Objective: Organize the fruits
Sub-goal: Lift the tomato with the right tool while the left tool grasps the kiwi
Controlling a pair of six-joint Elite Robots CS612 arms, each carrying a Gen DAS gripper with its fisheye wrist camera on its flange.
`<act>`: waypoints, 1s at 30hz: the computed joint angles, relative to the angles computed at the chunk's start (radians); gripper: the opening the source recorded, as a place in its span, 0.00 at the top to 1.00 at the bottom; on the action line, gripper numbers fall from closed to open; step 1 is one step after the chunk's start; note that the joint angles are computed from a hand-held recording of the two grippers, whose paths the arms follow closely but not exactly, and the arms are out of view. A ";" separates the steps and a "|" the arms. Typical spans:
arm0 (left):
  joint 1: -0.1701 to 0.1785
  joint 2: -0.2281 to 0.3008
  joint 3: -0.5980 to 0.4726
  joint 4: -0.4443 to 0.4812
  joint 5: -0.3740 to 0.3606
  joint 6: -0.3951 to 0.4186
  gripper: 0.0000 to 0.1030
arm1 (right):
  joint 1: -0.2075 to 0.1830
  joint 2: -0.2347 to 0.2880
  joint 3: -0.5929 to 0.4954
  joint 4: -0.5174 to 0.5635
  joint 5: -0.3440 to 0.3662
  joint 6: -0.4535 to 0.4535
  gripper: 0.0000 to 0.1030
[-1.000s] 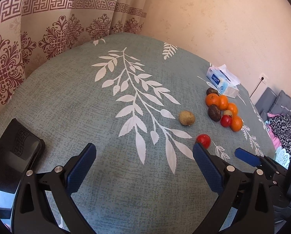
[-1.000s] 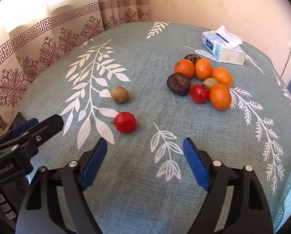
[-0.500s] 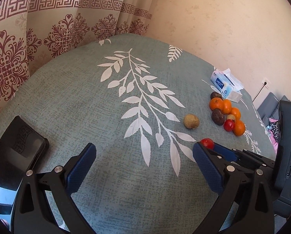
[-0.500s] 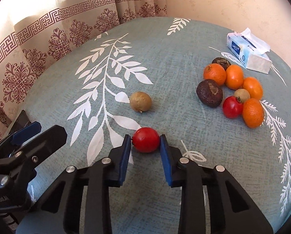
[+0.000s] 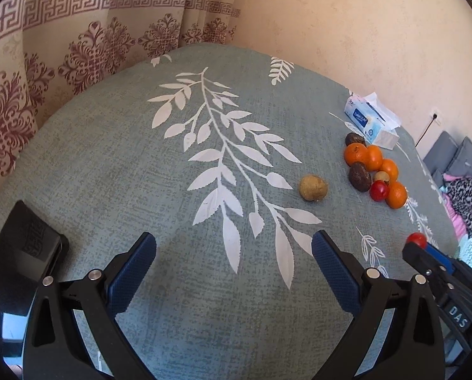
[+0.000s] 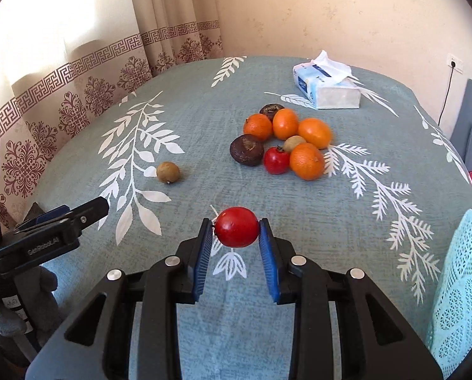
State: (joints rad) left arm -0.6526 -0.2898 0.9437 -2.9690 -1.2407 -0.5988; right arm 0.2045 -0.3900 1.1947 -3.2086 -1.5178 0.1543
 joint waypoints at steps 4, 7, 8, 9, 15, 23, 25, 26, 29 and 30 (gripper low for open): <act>-0.010 0.022 -0.072 0.062 0.025 0.102 0.10 | -0.004 -0.017 0.040 -0.055 -0.007 0.016 0.70; -0.009 0.051 -0.145 0.109 0.006 0.152 0.15 | -0.011 -0.026 0.061 -0.081 0.000 0.029 0.70; -0.008 0.063 -0.174 0.132 -0.002 0.162 0.18 | -0.012 -0.028 0.066 -0.088 0.002 0.034 0.70; -0.006 0.076 -0.204 0.156 -0.015 0.169 0.21 | -0.014 -0.030 0.072 -0.094 0.004 0.039 0.70; 0.005 0.158 -0.382 0.297 -0.075 0.167 0.37 | -0.024 -0.039 0.100 -0.115 0.006 0.070 0.70; 0.011 0.237 -0.546 0.400 -0.111 0.187 0.56 | -0.032 -0.056 0.135 -0.141 0.006 0.091 0.70; 0.012 0.246 -0.563 0.399 -0.113 0.190 0.61 | -0.034 -0.062 0.147 -0.156 0.003 0.095 0.70; 0.012 0.248 -0.565 0.395 -0.119 0.194 0.66 | -0.036 -0.065 0.151 -0.162 0.001 0.097 0.70; 0.014 0.247 -0.559 0.373 -0.136 0.196 0.72 | -0.040 -0.075 0.173 -0.189 -0.008 0.104 0.70; 0.013 0.244 -0.554 0.369 -0.133 0.196 0.72 | -0.041 -0.079 0.180 -0.194 -0.013 0.105 0.70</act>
State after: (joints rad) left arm -0.6391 -0.0455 0.3897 -2.6003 -1.3741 -0.4031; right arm 0.1637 -0.4686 1.3749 -3.4030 -1.5304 0.2596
